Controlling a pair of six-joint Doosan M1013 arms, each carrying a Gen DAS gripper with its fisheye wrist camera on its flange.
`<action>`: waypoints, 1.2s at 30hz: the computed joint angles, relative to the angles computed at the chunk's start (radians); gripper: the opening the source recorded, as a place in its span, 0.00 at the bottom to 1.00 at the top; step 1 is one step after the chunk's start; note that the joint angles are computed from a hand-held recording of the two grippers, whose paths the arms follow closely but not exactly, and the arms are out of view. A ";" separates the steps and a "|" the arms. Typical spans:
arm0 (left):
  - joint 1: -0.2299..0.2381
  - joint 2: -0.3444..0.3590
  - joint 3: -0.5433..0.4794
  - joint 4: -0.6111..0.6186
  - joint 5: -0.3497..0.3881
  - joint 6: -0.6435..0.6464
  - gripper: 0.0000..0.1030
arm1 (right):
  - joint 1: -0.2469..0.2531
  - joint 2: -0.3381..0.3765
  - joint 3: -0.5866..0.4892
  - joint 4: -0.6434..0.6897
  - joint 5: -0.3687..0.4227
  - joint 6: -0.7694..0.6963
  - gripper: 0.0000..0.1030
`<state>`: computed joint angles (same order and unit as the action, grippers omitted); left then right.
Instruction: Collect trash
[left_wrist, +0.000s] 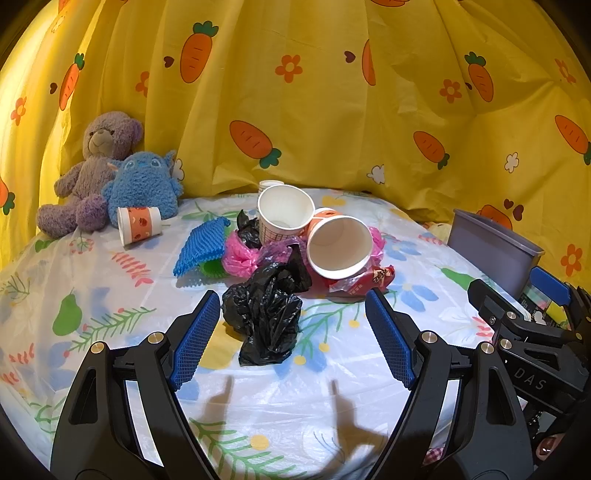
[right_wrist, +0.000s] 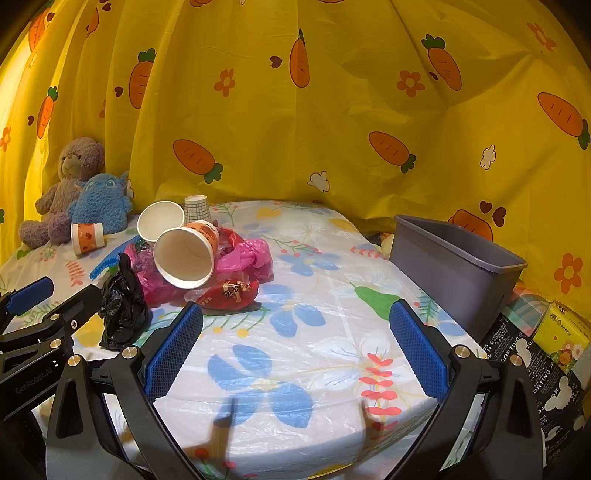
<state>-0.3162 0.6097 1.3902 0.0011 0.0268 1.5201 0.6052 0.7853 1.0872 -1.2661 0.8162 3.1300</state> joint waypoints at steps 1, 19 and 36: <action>0.000 0.001 0.000 0.005 0.000 -0.005 0.77 | 0.000 0.000 0.000 0.000 0.000 0.001 0.95; 0.000 0.003 0.000 0.026 0.001 -0.025 0.77 | -0.003 -0.001 0.002 0.003 -0.003 0.004 0.95; -0.001 0.004 -0.003 0.037 0.005 -0.040 0.77 | -0.003 -0.003 0.010 -0.002 -0.006 0.012 0.95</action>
